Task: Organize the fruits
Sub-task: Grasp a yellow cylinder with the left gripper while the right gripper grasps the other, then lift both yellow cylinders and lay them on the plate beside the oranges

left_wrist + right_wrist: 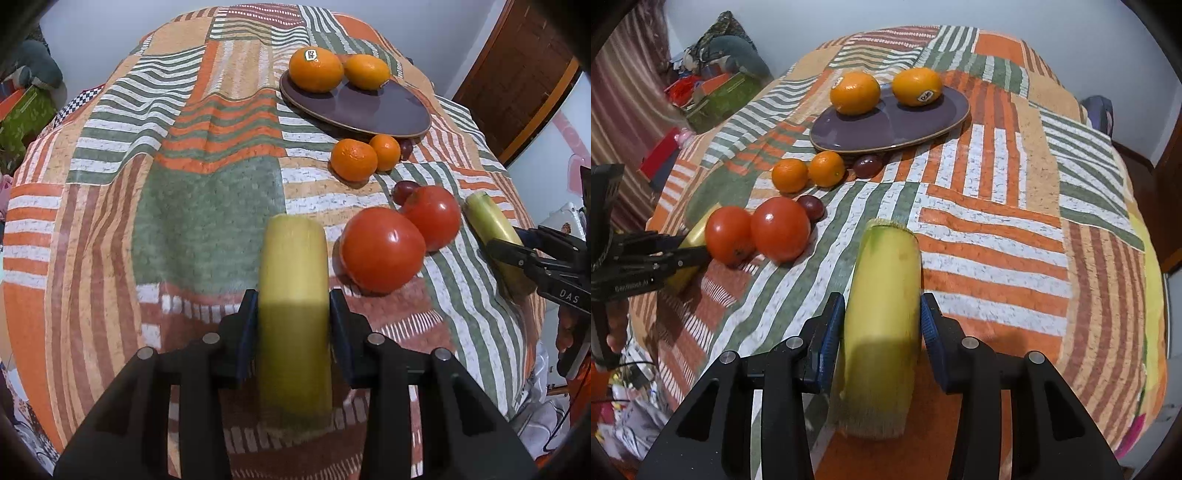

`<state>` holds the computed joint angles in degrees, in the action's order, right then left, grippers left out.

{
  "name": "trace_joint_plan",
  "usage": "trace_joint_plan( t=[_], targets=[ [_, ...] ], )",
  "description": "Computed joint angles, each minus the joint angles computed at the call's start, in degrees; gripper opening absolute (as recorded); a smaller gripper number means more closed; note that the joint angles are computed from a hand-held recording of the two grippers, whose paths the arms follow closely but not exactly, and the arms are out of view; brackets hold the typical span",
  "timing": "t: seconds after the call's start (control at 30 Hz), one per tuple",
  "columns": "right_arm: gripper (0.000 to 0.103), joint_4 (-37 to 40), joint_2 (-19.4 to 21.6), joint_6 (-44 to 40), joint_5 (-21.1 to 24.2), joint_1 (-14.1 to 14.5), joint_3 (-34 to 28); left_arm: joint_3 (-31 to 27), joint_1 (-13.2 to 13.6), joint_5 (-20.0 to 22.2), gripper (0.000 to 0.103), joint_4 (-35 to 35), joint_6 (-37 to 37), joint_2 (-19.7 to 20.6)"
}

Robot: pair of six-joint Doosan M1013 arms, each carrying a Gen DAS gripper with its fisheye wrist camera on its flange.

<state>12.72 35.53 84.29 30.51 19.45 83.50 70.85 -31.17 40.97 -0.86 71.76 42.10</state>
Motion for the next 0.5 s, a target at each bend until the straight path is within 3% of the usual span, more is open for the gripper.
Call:
trace_joint_plan(
  t=[0.23, 0.5],
  targets=[
    [0.038, -3.6, 0.2, 2.4, -3.3, 0.7, 0.7, -0.7, 0.6, -0.7, 0.038, -1.6, -0.8, 0.7],
    [0.037, 0.6, -0.7, 0.9, -5.7, 0.1, 1.7, -0.2, 0.3, -1.0, 0.038, 0.9, -3.4, -0.4]
  ],
)
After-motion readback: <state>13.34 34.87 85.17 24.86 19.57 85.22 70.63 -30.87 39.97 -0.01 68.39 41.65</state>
